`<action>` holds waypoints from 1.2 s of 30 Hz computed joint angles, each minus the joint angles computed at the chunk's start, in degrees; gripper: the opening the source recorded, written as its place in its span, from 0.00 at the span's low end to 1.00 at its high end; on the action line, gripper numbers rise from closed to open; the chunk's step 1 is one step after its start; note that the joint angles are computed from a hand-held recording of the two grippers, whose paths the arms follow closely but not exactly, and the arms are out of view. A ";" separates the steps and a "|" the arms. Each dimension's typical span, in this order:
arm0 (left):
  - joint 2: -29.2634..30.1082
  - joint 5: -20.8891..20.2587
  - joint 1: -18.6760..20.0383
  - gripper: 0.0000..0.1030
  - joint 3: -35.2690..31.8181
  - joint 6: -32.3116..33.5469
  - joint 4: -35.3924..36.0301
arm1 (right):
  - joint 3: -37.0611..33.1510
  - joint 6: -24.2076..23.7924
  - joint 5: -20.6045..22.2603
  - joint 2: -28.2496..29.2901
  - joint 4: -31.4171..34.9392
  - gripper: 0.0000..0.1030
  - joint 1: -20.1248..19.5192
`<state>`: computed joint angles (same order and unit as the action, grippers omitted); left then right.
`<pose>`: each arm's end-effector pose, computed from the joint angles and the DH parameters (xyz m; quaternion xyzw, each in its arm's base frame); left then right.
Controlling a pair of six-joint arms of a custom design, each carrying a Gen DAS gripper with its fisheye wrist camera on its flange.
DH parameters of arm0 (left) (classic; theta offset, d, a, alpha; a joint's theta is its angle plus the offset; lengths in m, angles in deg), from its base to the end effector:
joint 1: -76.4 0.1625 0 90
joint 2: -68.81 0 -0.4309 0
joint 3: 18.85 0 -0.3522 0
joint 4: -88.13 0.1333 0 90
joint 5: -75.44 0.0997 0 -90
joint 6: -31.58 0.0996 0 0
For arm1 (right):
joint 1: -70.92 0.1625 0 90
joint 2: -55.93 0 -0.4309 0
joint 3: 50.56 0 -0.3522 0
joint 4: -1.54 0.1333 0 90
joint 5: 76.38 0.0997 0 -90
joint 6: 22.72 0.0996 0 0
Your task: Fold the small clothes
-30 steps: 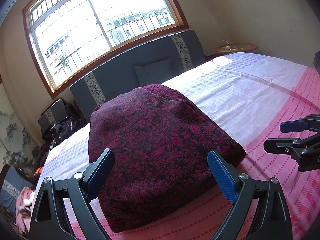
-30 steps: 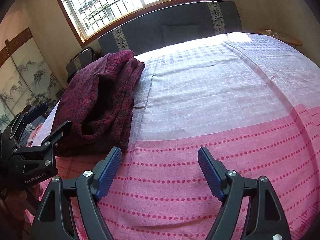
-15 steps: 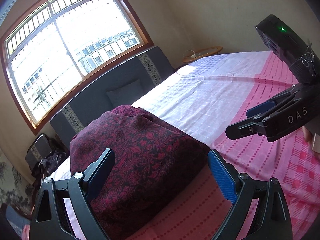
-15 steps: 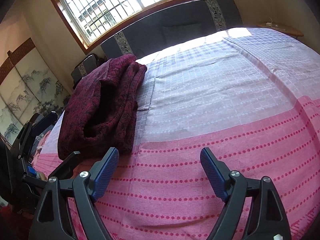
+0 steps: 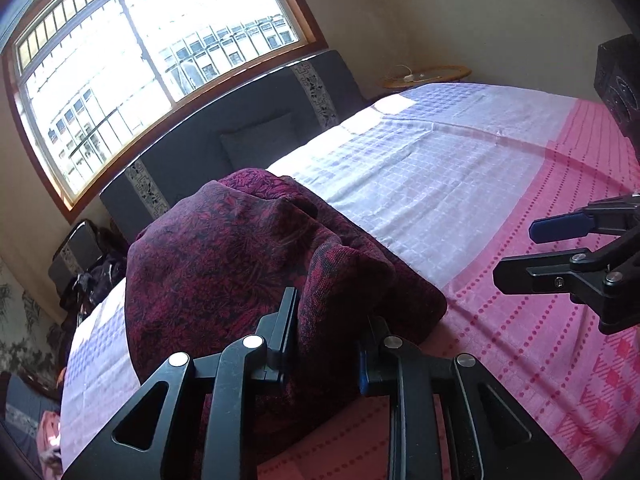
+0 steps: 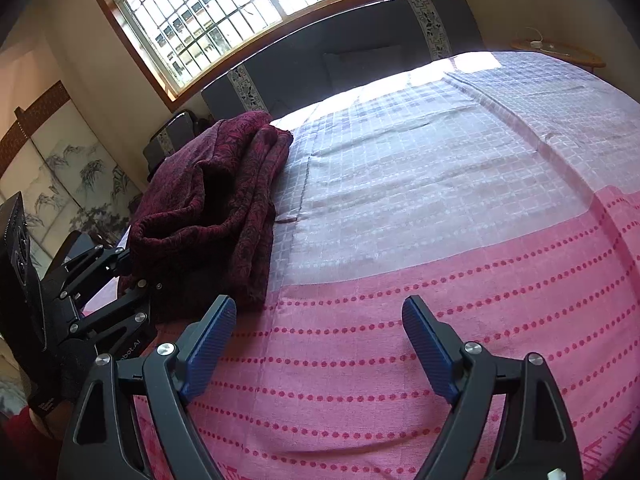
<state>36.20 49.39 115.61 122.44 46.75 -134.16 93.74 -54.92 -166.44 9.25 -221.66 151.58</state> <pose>-0.1374 -0.3996 0.0609 0.3611 0.7555 -0.3238 0.4404 0.0685 -0.4044 0.1039 0.1885 -0.9333 0.2855 0.1088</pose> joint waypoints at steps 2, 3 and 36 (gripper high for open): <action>0.58 0.76 -0.70 0.24 0.30 0.28 -1.29 | -0.01 -0.04 -0.06 0.07 -0.09 0.81 0.02; 0.41 0.82 -0.81 0.23 0.48 0.07 -1.47 | -0.02 0.02 -0.06 0.05 -0.04 0.81 0.02; -11.61 0.86 1.47 0.19 3.48 -1.22 -5.28 | -0.92 0.62 -3.85 1.20 -0.30 0.91 1.54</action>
<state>24.60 50.25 117.09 125.92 45.53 -139.44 92.83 -54.30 -170.29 10.45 -221.96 153.11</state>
